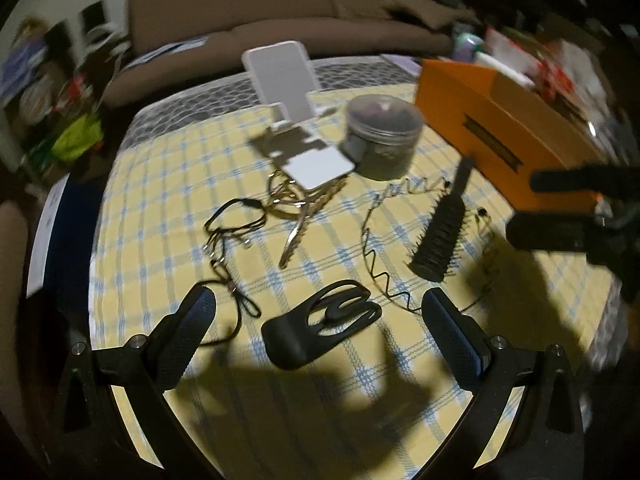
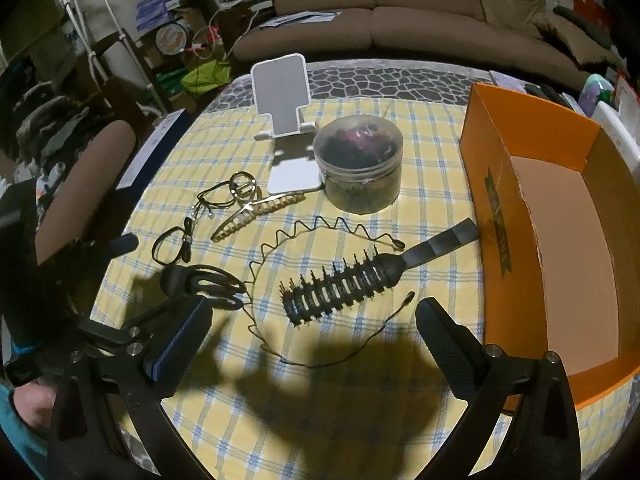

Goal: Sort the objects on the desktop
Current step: 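Close the left tool on the black claw hair clip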

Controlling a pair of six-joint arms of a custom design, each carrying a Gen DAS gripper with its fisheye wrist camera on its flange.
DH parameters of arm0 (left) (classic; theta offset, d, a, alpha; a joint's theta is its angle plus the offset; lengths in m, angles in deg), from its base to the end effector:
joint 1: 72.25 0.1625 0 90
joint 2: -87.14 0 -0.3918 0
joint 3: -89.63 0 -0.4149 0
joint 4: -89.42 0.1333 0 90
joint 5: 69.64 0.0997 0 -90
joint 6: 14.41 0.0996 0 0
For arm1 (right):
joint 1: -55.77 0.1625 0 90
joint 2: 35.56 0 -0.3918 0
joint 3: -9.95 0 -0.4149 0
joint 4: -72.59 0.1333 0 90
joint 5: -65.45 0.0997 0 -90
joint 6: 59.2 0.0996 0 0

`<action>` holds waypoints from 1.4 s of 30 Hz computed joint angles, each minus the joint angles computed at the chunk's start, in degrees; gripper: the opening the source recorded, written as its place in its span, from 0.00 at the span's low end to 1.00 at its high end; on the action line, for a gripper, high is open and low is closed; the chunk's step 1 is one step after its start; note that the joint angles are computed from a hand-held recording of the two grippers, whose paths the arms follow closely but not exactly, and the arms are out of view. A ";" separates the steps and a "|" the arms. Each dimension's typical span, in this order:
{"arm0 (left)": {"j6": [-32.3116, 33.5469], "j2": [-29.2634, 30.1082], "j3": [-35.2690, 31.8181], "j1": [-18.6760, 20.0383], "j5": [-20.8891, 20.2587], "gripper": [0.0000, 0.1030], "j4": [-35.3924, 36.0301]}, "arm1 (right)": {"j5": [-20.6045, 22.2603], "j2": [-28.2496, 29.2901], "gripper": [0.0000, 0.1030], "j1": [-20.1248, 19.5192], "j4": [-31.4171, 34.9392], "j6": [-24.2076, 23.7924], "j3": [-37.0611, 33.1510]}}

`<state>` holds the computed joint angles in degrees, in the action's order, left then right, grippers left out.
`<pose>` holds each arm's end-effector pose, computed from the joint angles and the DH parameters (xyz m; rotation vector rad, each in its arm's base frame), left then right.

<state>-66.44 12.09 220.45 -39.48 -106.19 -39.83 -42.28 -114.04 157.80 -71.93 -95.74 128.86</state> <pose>-0.2320 -0.4030 0.1128 0.2695 2.2663 -0.7432 0.2078 -0.4811 0.2096 1.0938 -2.5544 0.2435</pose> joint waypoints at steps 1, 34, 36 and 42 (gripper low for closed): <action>2.13 0.32 -0.05 0.44 -0.38 1.00 -1.14 | 0.18 0.17 1.00 -0.15 0.17 -0.07 -0.22; 11.98 6.23 0.79 2.33 -0.65 0.50 -7.51 | 2.88 0.37 0.89 -1.74 7.67 2.02 -2.31; 11.65 5.14 1.64 2.26 -1.00 0.46 -9.84 | 2.29 0.32 0.87 -1.51 7.02 1.14 -1.87; 3.85 -3.70 5.58 0.17 -1.94 0.33 -11.70 | 1.00 -0.13 0.83 -1.13 6.63 -0.33 -0.74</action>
